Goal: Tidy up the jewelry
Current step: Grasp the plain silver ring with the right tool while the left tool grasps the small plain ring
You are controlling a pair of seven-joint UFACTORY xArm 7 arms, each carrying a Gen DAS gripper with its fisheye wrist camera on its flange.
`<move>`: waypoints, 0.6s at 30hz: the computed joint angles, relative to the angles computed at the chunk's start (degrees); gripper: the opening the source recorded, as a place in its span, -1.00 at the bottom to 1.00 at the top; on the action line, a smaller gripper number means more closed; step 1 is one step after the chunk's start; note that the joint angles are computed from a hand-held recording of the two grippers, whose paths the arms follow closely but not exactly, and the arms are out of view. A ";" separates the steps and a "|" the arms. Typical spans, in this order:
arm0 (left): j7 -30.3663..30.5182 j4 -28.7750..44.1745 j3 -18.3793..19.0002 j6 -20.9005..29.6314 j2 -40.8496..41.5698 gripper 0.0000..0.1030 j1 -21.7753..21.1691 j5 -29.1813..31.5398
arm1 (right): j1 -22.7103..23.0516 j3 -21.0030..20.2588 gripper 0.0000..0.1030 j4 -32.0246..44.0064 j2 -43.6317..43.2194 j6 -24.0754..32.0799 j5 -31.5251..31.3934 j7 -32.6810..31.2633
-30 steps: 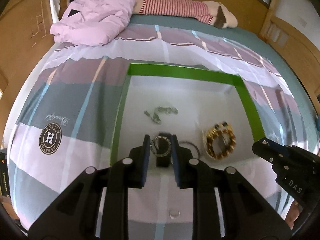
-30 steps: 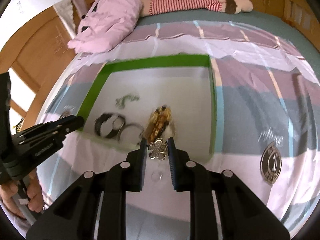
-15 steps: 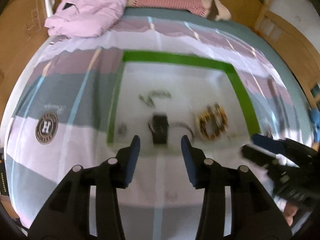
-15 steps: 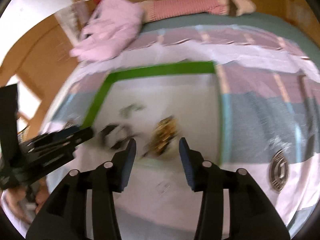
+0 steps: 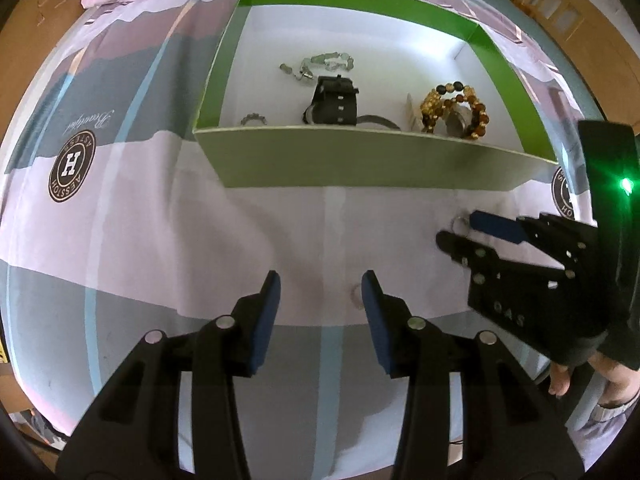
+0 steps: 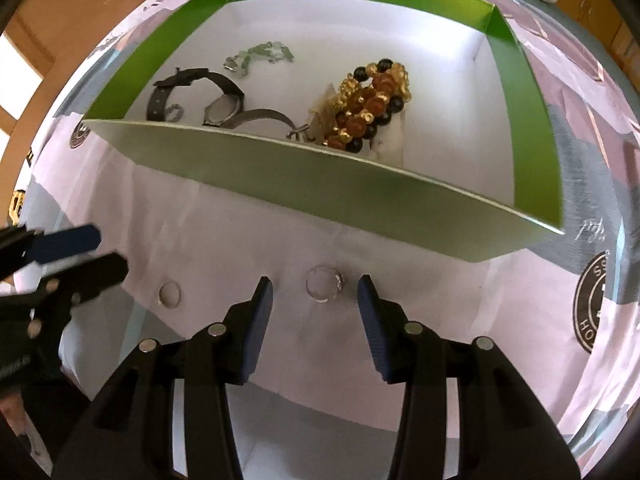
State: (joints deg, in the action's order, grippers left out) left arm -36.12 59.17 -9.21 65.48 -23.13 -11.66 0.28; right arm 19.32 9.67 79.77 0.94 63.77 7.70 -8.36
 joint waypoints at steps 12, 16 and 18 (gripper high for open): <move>1.76 0.43 -0.87 -0.62 3.13 -0.11 -2.21 -1.87 | -1.07 -0.85 -0.60 1.27 -0.06 3.53 -0.18 0.64; 1.23 1.04 -0.88 -0.82 5.04 -0.12 -2.54 -1.53 | -1.46 -0.90 -0.60 1.13 -0.04 3.87 -0.38 0.49; 0.89 1.30 -0.98 -0.75 5.95 -0.12 -2.70 -1.14 | -2.02 -1.34 -0.60 0.45 -0.77 4.11 0.02 -0.55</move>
